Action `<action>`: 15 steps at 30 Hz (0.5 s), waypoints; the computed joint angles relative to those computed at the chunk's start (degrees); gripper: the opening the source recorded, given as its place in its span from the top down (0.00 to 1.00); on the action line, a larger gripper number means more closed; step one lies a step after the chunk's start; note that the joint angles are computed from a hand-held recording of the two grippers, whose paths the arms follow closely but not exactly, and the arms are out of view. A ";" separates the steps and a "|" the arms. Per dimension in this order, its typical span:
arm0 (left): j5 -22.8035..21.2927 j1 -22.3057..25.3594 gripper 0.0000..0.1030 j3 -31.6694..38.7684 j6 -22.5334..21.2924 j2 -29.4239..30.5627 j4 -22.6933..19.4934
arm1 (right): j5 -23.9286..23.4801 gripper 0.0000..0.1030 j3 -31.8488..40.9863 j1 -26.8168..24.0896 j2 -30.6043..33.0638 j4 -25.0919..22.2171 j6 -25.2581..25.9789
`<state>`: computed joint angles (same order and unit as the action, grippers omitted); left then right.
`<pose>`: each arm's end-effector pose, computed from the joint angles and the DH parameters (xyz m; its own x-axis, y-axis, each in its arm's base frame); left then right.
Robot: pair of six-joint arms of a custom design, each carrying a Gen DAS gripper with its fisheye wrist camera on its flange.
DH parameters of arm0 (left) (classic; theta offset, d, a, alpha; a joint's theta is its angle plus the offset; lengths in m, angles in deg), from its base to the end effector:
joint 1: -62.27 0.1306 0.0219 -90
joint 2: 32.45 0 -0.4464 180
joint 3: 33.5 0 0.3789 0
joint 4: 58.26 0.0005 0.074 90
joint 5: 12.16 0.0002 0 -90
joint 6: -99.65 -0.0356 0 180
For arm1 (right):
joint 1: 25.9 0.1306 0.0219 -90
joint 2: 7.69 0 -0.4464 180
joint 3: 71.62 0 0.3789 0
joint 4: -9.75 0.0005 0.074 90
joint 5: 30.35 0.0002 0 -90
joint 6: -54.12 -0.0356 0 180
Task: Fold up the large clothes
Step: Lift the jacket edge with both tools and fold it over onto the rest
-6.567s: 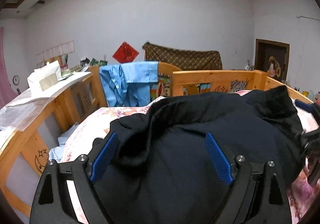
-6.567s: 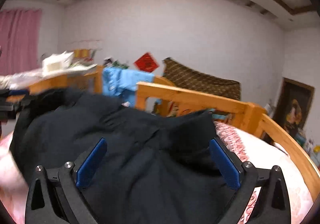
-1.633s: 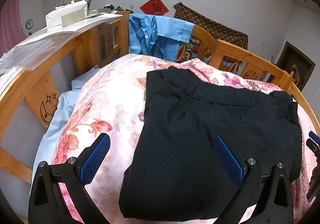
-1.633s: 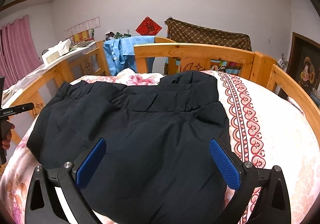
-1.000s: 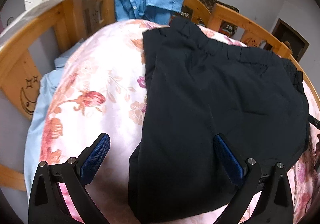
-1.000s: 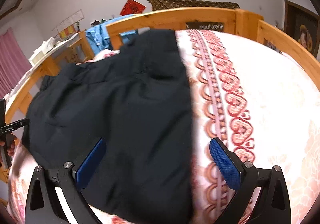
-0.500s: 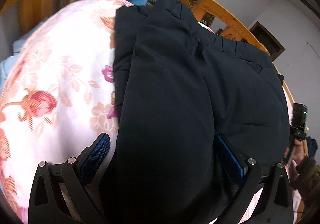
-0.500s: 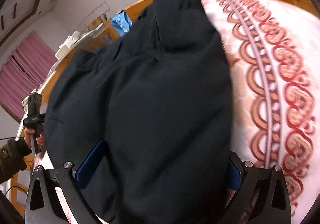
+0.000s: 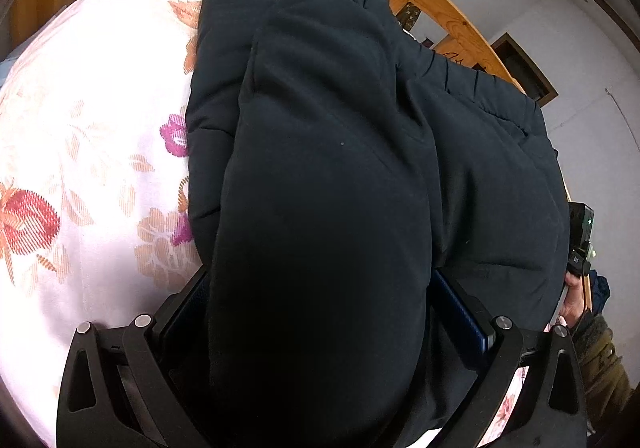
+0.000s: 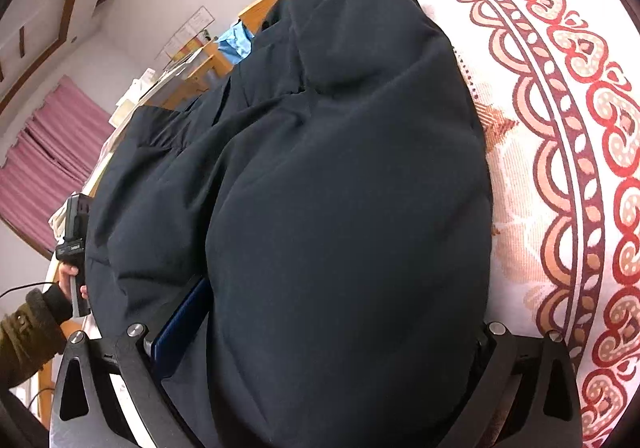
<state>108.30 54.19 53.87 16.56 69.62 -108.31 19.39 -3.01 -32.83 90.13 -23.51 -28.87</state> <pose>0.5184 -0.0923 0.3762 -0.9293 0.0272 -0.3683 0.2251 0.8323 -0.5065 0.4593 -0.0332 0.2981 -0.8488 0.0093 -0.5287 -0.3104 0.8007 0.5124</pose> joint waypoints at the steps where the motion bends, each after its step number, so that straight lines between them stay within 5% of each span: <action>1: -0.45 -0.14 0.01 0.21 0.28 0.05 -0.57 | 0.38 0.00 -0.37 -0.02 -0.30 0.52 -0.88; 8: -6.15 -1.79 0.06 0.81 4.55 -0.84 -1.41 | 6.23 0.00 -2.10 2.13 -2.37 3.92 -8.68; 11: -9.60 -2.66 0.24 0.75 5.17 -2.07 -1.64 | 9.39 0.11 -3.20 3.23 -3.88 5.19 -9.91; 15: -13.44 -3.89 0.53 0.59 6.57 -3.69 -1.17 | 12.67 0.38 -4.65 4.11 -6.57 5.62 -9.41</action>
